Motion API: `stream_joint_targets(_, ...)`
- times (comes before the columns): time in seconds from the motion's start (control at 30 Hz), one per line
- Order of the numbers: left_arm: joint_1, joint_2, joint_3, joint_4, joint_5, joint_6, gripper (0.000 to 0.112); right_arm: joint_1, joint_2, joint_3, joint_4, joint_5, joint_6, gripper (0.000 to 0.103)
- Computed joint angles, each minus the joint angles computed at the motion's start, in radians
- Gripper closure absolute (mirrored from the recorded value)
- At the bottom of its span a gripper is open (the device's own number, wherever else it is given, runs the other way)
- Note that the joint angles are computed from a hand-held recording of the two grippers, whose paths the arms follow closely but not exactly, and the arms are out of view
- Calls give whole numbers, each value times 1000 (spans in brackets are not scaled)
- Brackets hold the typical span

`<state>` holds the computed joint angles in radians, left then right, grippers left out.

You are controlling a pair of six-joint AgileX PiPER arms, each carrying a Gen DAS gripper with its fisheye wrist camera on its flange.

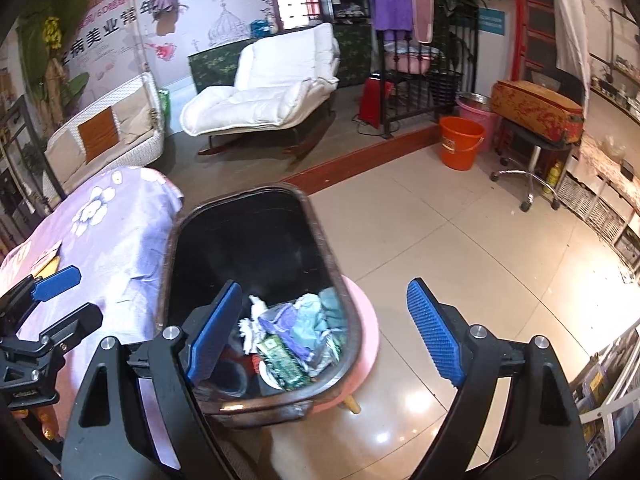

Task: Collect trash
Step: 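Return both grippers from the bin to the table, then grasp the pink wrapper with the right gripper while the left grasps the yellow net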

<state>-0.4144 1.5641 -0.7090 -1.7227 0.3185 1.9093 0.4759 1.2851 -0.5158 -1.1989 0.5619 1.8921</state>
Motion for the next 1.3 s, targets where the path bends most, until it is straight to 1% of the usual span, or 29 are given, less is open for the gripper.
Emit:
stream_joint_targets(0.07, 57, -32, 26, 31, 22, -14, 29, 31, 26, -36, 4, -3, -16, 19)
stream_joint_targets(0.17, 140, -77, 61, 80, 35, -37, 28, 72, 79, -96, 4, -31, -41, 18)
stream_joint_targets(0.27, 244, -116, 85, 162, 58, -74, 28, 111, 139, -162, 16, -49, -75, 18)
stream_joint_targets(0.33, 317, -138, 101, 193, 64, -57, 28, 126, 181, -210, 38, -88, -110, 18)
stream_joint_targets(0.43, 466, -150, 108, 252, 109, -22, 28, 153, 243, -294, 95, -135, -196, 18)
stream_joint_targets(0.53, 615, -136, 77, 330, 154, -43, 28, 183, 315, -392, 176, -164, -318, 18)
stream_joint_targets(0.63, 754, -102, 40, 363, 200, -42, 28, 213, 394, -496, 288, -185, -458, 18)
stream_joint_targets(0.73, 848, -58, -8, 382, 215, -53, 28, 241, 476, -611, 427, -190, -628, 18)
stream_joint_targets(0.83, 912, -28, -46, 412, 224, -77, 28, 262, 555, -731, 559, -184, -782, 18)
stream_joint_targets(0.97, 991, 11, -85, 424, 249, -82, 28, 266, 679, -931, 803, -162, -1047, 18)
stream_joint_targets(1.1, 1040, 47, -111, 428, 268, -73, 28, 267, 807, -1145, 970, -94, -1241, 18)
stream_joint_targets(1.2, 1062, 67, -130, 439, 276, -83, 28, 257, 923, -1349, 1074, -7, -1363, 18)
stream_joint_targets(1.3, 1080, 91, -147, 434, 273, -79, 28, 268, 1040, -1576, 1065, 114, -1396, 18)
